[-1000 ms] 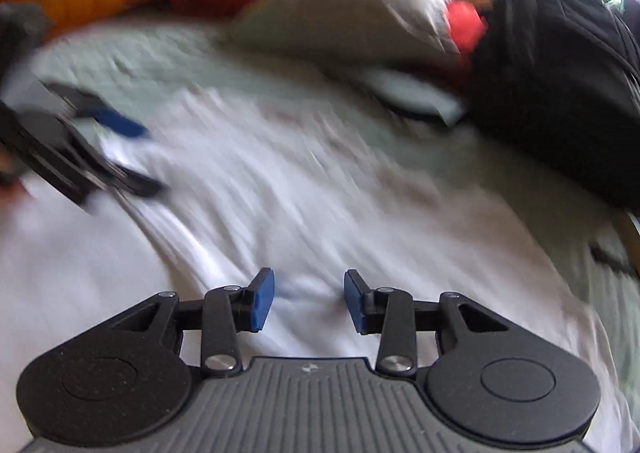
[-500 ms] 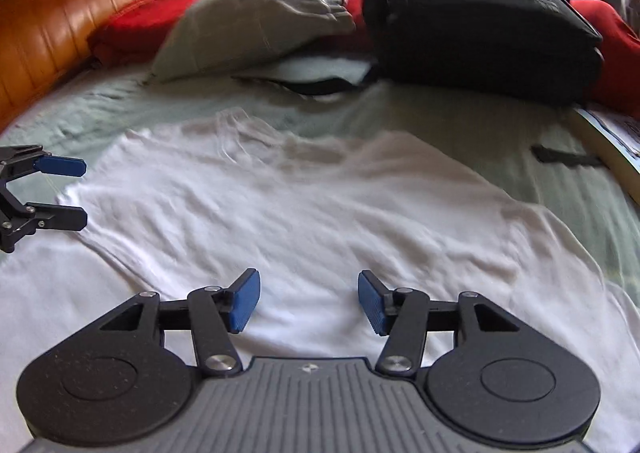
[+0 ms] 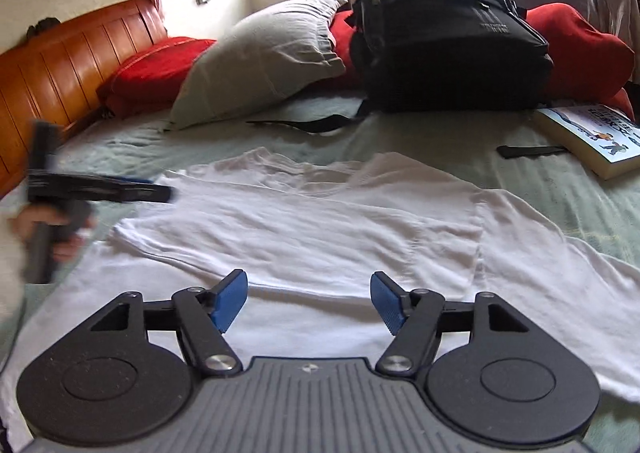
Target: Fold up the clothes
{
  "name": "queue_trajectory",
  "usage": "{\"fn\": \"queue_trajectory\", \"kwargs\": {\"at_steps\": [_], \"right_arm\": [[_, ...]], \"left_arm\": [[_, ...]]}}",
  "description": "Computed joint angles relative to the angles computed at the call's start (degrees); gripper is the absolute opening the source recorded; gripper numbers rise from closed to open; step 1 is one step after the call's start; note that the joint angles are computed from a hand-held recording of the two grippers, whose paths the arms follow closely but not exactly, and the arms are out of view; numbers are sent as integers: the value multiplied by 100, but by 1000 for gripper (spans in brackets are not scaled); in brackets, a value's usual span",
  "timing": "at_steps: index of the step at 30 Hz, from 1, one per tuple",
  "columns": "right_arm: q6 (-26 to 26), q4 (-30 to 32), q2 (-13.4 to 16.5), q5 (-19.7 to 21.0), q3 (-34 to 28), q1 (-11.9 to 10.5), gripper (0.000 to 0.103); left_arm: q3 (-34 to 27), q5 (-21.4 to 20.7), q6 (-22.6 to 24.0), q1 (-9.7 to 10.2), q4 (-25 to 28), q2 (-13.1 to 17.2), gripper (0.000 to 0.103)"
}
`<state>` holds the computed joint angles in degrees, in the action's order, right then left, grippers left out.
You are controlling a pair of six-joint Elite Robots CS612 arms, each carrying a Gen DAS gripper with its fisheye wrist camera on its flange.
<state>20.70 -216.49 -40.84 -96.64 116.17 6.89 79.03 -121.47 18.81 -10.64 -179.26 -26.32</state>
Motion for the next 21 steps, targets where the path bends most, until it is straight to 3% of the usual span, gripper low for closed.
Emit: {"fn": "queue_trajectory", "kwargs": {"at_steps": [2, 4, 7, 10, 14, 16, 18, 21], "right_arm": [[147, -42, -27, -25, 58, 33, 76], [269, -11, -54, -159, 110, 69, 82], [459, 110, -67, -258, 147, 82, 83], [666, 238, -66, -254, 151, 79, 84], [694, 249, -51, -160, 140, 141, 85], [661, 262, -59, -135, 149, 193, 87], [651, 284, -79, -184, 179, 257, 87], [670, 255, -135, -304, 281, 351, 88]], "left_arm": [[-31, 460, -146, -50, -373, 78, 100], [46, 836, -339, -81, -396, -16, 98], [253, 507, -169, 43, -509, -223, 99], [631, 107, 326, 171, -591, -533, 100], [1128, -627, 1417, 282, 86, -891, 101], [1324, -689, 1995, 268, 457, -970, 101], [1443, -567, 2283, 244, 692, -974, 101], [1442, -308, 1853, 299, 385, -808, 100]]}}
